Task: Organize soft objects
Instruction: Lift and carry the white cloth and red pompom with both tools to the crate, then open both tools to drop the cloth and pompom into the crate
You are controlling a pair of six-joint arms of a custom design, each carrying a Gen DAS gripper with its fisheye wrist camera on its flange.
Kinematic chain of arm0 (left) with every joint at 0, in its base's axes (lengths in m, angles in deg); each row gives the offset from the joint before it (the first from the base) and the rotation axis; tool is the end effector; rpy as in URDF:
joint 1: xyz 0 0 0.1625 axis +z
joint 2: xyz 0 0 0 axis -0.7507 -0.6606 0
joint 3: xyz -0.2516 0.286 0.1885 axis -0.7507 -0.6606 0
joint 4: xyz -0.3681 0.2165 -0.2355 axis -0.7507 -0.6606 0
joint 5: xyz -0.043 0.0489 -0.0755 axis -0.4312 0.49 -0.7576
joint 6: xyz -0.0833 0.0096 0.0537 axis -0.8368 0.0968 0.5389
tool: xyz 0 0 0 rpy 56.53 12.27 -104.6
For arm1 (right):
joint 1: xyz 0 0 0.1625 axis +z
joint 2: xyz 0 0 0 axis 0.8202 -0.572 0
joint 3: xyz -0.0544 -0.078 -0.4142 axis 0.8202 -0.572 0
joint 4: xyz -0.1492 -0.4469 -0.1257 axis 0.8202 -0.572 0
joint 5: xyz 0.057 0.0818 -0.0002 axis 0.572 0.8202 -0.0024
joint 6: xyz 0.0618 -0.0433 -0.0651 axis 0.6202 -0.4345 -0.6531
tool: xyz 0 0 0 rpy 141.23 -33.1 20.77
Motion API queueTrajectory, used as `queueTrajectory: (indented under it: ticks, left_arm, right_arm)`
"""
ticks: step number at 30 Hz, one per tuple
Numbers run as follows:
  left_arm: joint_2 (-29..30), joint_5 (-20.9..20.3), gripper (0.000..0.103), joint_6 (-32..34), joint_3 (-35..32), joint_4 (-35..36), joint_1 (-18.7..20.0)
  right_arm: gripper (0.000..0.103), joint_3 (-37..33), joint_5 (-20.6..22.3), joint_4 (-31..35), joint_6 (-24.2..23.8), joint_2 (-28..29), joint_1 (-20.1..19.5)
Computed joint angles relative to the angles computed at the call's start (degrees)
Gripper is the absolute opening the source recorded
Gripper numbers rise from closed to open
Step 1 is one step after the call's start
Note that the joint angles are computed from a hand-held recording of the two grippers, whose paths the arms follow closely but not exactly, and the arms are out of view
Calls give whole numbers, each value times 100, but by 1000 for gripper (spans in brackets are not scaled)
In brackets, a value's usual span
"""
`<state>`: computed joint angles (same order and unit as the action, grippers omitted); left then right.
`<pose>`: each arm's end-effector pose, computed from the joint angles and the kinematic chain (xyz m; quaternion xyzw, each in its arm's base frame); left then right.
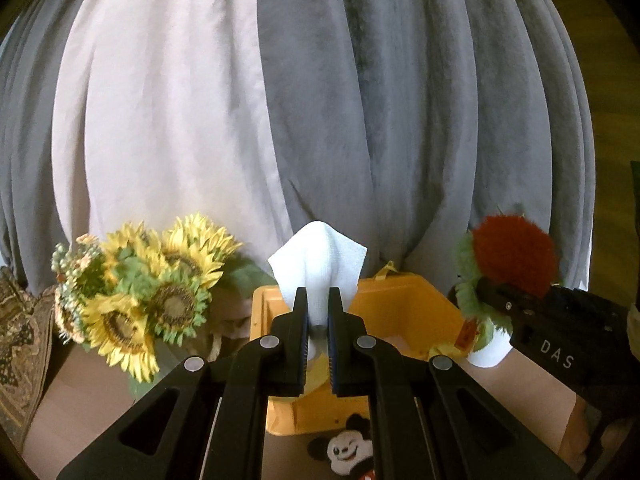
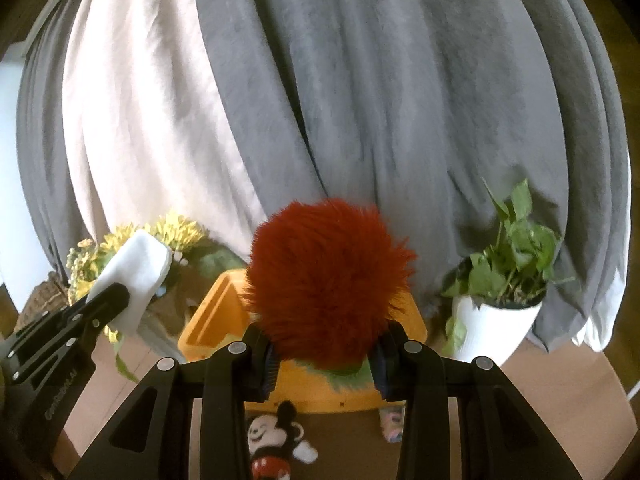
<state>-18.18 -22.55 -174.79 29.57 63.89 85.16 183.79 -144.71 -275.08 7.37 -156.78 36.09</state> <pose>-0.3877 -0.5565 0.0365 0.2649 0.7646 -0.5218 0.2702 0.1207 -0.5459 0.3201 0.1997 -0.8002 0.5004 0.2635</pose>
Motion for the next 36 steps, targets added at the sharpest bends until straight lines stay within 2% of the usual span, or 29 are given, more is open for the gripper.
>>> queueTrajectory:
  ticks: [9,17,34,36]
  left_arm:
    - [424,309,10,-11,-733,446,329]
    - [953,370,10,54,-1464,898,595]
    - [2212,558,11,-717,-3400,2826,1041]
    - [2325,561,15,-755,-3583,2984,1073]
  right_arm:
    - [38,-621,-8,297,-74,457,-2]
    - [38,-1098,-151,699,-67,834,-87]
    - [39,-2267,-751,2231,100,1586,-268]
    - [39,-2367,-768,2408,149,1643,-299]
